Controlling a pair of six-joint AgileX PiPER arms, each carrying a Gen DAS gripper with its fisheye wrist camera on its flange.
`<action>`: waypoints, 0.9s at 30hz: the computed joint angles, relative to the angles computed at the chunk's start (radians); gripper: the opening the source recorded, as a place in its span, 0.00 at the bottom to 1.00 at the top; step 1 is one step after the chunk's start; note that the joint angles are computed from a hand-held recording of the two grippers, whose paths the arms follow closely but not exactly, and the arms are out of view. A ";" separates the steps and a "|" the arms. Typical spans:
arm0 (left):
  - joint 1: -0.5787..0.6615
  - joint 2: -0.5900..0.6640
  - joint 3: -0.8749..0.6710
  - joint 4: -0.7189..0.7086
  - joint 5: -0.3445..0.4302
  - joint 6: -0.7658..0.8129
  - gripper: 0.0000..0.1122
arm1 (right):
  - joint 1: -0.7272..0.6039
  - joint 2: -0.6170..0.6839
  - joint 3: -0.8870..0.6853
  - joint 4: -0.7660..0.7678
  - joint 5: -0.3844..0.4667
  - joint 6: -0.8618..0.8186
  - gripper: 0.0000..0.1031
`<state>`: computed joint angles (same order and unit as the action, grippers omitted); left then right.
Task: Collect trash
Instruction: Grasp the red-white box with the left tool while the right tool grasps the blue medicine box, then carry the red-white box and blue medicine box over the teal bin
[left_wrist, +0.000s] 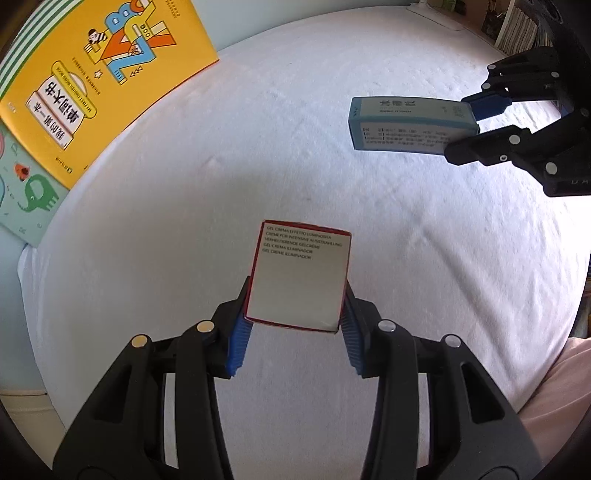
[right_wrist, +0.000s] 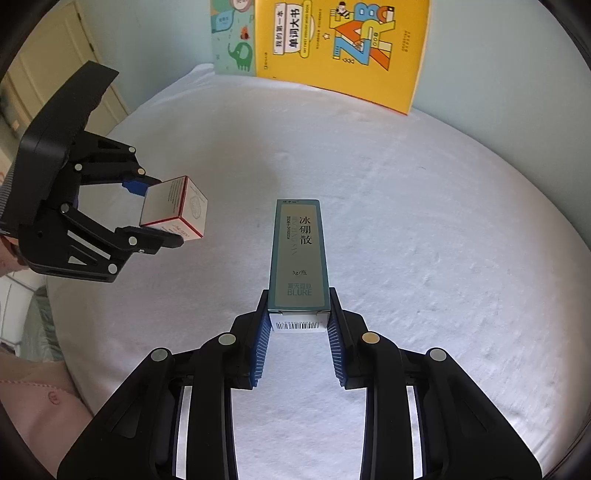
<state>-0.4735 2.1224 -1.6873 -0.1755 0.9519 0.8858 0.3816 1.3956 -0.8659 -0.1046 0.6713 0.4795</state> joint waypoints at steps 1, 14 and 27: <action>0.016 -0.029 0.047 0.001 -0.025 0.007 0.36 | 0.024 0.004 -0.013 -0.009 0.010 0.018 0.29; 0.254 -0.263 0.373 -0.066 -0.131 0.130 0.36 | 0.317 0.179 -0.312 -0.106 0.117 0.209 0.29; 0.674 -0.416 0.559 -0.122 -0.146 0.309 0.36 | 0.502 0.557 -0.843 -0.067 0.229 0.109 0.29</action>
